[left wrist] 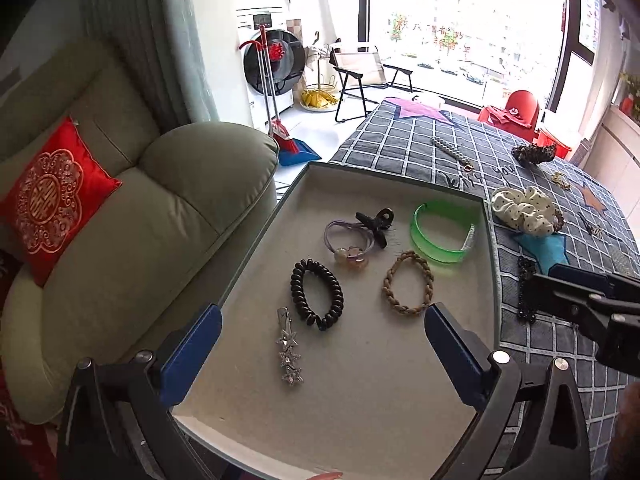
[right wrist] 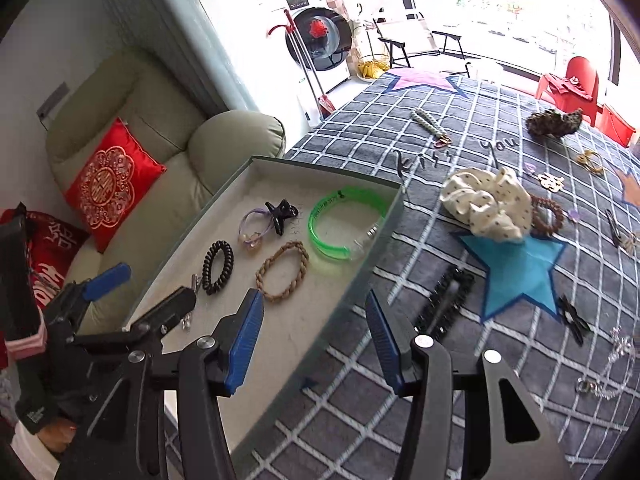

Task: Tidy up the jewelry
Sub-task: 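Open the left tool and right tool to drop both items into the tray, then move both tools back over the jewelry on the bed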

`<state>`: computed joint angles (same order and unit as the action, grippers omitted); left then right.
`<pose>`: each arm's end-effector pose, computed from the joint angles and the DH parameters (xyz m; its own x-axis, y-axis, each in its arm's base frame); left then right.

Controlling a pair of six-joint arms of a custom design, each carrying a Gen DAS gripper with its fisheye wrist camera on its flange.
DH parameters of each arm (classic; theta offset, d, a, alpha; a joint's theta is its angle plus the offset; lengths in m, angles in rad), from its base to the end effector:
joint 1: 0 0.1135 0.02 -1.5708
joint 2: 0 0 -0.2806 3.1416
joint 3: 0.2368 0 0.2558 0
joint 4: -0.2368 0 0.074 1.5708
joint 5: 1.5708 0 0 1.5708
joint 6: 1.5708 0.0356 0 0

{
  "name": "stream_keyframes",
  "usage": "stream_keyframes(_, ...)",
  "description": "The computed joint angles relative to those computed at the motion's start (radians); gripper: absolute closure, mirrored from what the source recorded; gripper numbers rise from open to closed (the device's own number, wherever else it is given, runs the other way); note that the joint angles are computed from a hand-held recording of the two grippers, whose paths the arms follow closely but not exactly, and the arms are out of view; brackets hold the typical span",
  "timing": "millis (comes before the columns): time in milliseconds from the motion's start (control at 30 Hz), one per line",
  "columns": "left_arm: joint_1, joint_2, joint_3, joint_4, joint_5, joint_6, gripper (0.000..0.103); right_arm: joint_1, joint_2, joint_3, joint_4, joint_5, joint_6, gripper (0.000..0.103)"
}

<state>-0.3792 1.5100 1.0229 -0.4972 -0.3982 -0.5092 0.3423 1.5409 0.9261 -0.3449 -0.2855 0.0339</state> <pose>0.2930 -0.1019 0.2413 -0.7447 -0.1869 -0.6407 -0.2533 0.9673 0.0122 0.2900 0.1140 0.2110 -0.7871 -0.2459 -0.5656 -0.4479 0.8585 0.2500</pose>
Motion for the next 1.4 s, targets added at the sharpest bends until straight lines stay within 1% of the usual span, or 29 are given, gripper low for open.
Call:
stream_keyframes(133, -0.03, -0.001, 0.012, -0.026, -0.006, -0.033, 0.001, -0.029, -0.045, -0.041, -0.011, -0.017, -0.015, 0.036)
stream_keyframes(300, -0.086, -0.004, 0.022, -0.06, -0.016, -0.07, 0.001, -0.076, -0.097, -0.094, -0.025, -0.043, -0.044, 0.027)
stream_keyframes(333, -0.102, -0.005, 0.023, -0.066, -0.022, -0.077, 0.001, -0.088, -0.109, -0.105, -0.029, -0.05, -0.051, 0.023)
stream_keyframes(433, -0.149, -0.004, 0.034, -0.085, -0.035, -0.096, 0.001, -0.122, -0.15, -0.144, -0.037, -0.066, -0.067, 0.022)
stream_keyframes(533, -0.199, 0.009, 0.054, -0.102, -0.057, -0.111, 0.001, -0.169, -0.18, -0.181, -0.046, -0.091, -0.09, 0.017)
stream_keyframes(733, -0.278, 0.054, 0.114, -0.129, -0.077, -0.128, 0.001, -0.311, -0.198, -0.223, -0.078, -0.154, -0.155, 0.015)
stream_keyframes(767, -0.289, 0.064, 0.125, -0.133, -0.079, -0.131, 0.001, -0.332, -0.198, -0.227, -0.08, -0.163, -0.165, 0.012)
stream_keyframes(833, -0.31, 0.086, 0.149, -0.139, -0.08, -0.134, 0.001, -0.386, -0.208, -0.241, -0.083, -0.184, -0.191, 0.0)
stream_keyframes(1000, -0.353, 0.144, 0.208, -0.149, -0.074, -0.139, 0.001, -0.507, -0.219, -0.26, -0.096, -0.209, -0.268, 0.0)
stream_keyframes(1133, -0.385, 0.204, 0.265, -0.161, -0.067, -0.14, 0.001, -0.609, -0.183, -0.251, -0.12, -0.215, -0.345, 0.0)
stream_keyframes(1400, -0.405, 0.309, 0.348, -0.156, -0.026, -0.137, 0.001, -0.774, -0.105, -0.21, -0.148, -0.222, -0.441, 0.0)
